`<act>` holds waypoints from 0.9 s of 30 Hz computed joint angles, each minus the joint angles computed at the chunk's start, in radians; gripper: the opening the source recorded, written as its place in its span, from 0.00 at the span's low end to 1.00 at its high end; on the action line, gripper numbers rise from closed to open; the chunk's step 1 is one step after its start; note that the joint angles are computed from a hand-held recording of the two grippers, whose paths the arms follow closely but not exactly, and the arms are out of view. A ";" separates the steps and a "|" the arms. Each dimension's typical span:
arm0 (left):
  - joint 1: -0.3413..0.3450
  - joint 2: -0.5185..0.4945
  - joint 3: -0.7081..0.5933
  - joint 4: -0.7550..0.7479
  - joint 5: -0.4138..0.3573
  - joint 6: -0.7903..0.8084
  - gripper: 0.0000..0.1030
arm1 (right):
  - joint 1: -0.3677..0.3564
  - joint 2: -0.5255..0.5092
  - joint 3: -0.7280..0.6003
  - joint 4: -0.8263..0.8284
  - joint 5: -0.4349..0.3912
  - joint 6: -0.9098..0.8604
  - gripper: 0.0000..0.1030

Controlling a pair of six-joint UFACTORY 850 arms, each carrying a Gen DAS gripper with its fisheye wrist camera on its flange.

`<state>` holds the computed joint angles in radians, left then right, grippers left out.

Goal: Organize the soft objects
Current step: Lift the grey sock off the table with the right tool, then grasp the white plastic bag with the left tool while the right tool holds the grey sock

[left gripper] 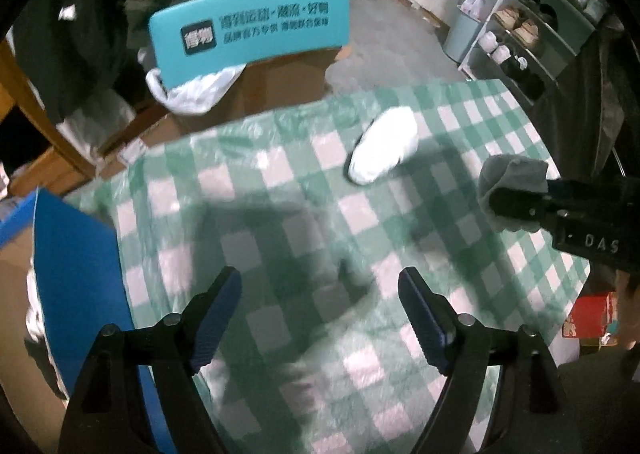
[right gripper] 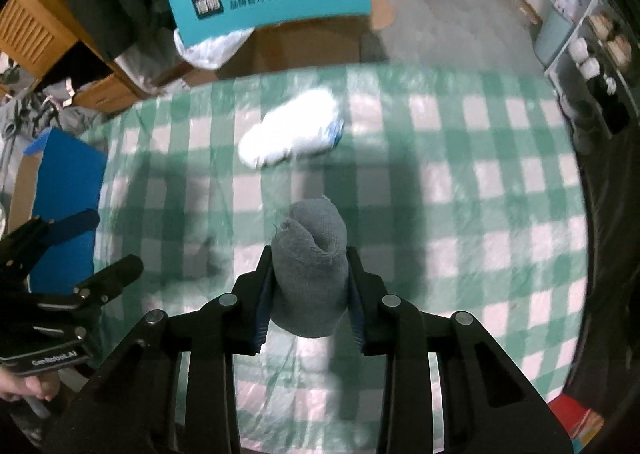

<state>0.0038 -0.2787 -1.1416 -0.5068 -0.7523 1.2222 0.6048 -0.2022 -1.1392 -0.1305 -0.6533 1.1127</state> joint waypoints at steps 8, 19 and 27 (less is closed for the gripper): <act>-0.079 -0.028 -0.018 -0.028 0.029 0.012 0.80 | -0.059 -0.001 -0.012 -0.041 -0.036 -0.042 0.30; -0.147 -0.107 -0.069 -0.072 0.038 -0.001 0.83 | -0.098 -0.016 0.019 -0.006 0.026 -0.082 0.30; -0.178 -0.168 -0.116 -0.082 0.022 -0.053 0.83 | -0.144 -0.007 0.059 0.034 0.061 -0.095 0.30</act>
